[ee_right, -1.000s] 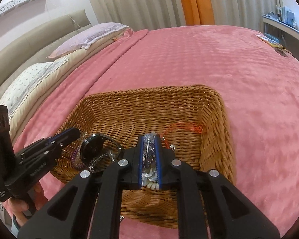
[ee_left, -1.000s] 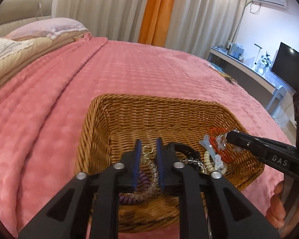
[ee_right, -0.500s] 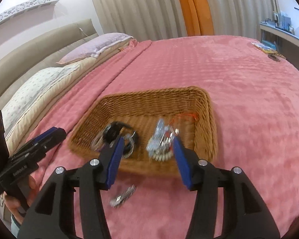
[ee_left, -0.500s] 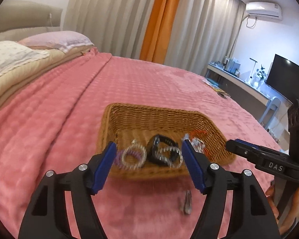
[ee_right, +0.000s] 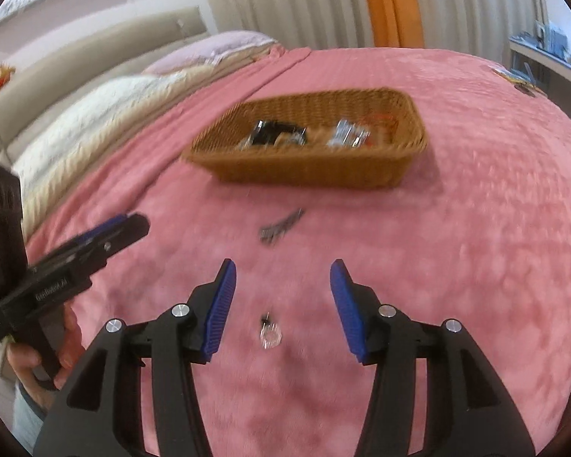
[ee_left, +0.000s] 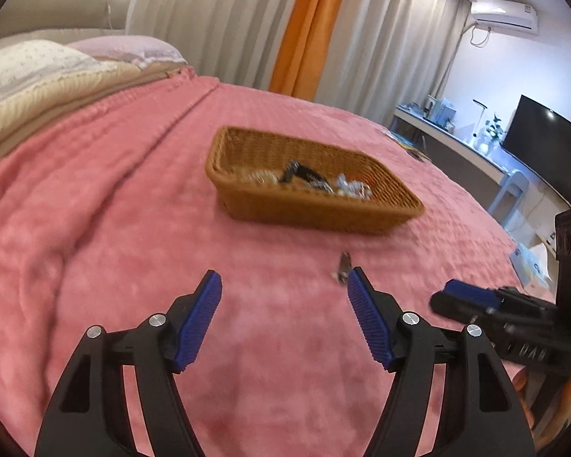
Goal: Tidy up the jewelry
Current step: 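Grasp the square pendant with the right tool while the left tool grasps the silver hair clip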
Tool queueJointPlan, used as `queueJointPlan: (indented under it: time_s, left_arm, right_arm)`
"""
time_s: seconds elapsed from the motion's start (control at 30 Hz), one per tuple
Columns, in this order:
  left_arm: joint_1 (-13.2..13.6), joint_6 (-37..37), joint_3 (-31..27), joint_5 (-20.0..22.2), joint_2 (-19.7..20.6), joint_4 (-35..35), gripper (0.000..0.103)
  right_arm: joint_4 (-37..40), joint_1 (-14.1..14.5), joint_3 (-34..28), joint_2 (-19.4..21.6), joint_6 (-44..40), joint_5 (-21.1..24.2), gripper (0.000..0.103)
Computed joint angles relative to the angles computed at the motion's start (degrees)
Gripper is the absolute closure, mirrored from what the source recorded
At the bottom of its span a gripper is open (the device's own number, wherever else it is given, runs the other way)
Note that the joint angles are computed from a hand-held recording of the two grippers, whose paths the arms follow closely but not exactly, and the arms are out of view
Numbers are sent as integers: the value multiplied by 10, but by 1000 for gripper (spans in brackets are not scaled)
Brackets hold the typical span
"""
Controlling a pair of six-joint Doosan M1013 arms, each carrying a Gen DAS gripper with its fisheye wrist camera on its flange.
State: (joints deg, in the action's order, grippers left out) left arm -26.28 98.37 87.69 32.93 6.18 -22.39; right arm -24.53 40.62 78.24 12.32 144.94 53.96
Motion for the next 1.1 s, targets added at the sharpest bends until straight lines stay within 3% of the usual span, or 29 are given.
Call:
queueJointPlan:
  time_s: [0.27,0.4,0.63,0.73,0.83,0.97,1.1]
  left_arm:
    - [-6,12,11,3,2,6,38]
    - [-5,14,10,7,3,2,38]
    - [-8,13,10,6,3,11,38]
    - [-9,6,9,7,3,13,38]
    - [-12,1,0,27,4,15,38]
    - [-32,-42,-32,74,17,99,39]
    - [-35,-15,-61,104,35,71,47]
  right_arm:
    - [27,3,4,15,-25,14,56]
    - [29,4,-2,20,-46,18,68]
    - [1,14,-25,41,-46,63,78]
    - [-20,19,-31,46,-37,82,89]
    - [-40,22,-33,47,-19,96,90]
    - [-49,14,-13,32,38,90,90]
    - [-44,0,13,14,98,69,90]
